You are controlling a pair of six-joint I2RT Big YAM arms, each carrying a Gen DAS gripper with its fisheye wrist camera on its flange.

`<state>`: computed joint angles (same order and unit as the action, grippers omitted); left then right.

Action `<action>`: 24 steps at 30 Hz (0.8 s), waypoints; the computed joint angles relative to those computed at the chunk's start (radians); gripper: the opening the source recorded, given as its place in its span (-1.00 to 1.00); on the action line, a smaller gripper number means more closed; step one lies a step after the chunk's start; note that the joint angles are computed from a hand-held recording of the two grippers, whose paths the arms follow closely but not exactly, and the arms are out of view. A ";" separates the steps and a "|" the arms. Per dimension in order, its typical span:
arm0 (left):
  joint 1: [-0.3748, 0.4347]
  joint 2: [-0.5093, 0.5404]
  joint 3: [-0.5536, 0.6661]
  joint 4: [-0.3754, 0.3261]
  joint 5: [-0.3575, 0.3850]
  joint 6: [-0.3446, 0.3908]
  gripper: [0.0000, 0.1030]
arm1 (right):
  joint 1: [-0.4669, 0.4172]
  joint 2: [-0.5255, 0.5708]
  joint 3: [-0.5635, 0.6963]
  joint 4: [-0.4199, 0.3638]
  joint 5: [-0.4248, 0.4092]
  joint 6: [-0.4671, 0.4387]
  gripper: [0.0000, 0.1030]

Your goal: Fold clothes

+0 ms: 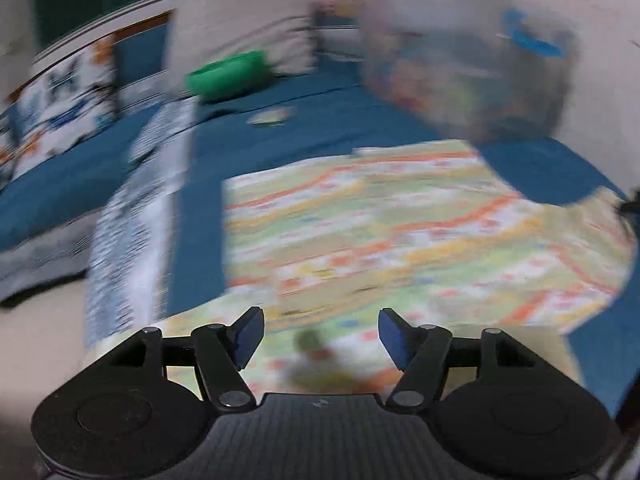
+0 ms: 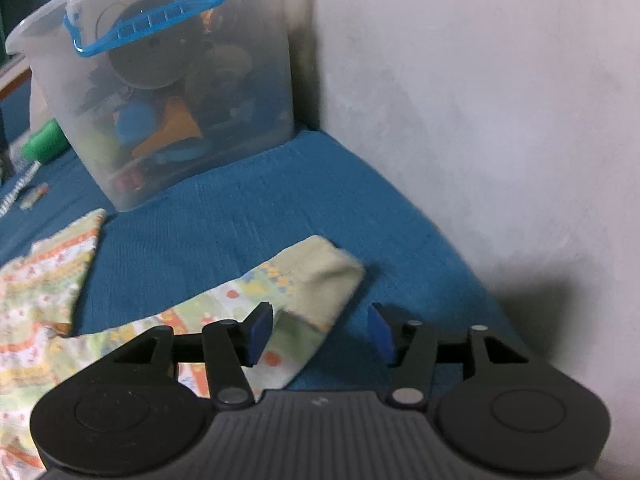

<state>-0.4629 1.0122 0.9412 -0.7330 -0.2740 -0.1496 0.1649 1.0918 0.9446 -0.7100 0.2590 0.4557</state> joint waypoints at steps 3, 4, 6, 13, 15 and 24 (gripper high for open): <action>-0.061 0.047 0.029 0.015 0.013 0.048 0.31 | 0.009 -0.016 -0.006 0.002 0.013 0.005 0.15; -0.078 0.063 0.039 0.020 0.016 0.065 0.31 | 0.007 -0.024 -0.007 0.001 0.011 0.010 0.17; -0.110 0.096 0.060 0.028 0.026 0.096 0.32 | 0.003 -0.029 -0.005 -0.007 0.005 0.004 0.18; -0.187 0.178 0.124 0.012 0.047 0.269 0.32 | 0.001 0.006 0.007 -0.015 0.011 -0.008 0.09; -0.183 0.208 0.156 -0.017 0.097 0.289 0.32 | 0.003 0.014 0.006 -0.012 0.018 -0.010 -0.10; -0.176 0.312 0.248 -0.089 0.206 0.283 0.31 | 0.024 0.004 -0.012 0.025 0.062 -0.079 -0.85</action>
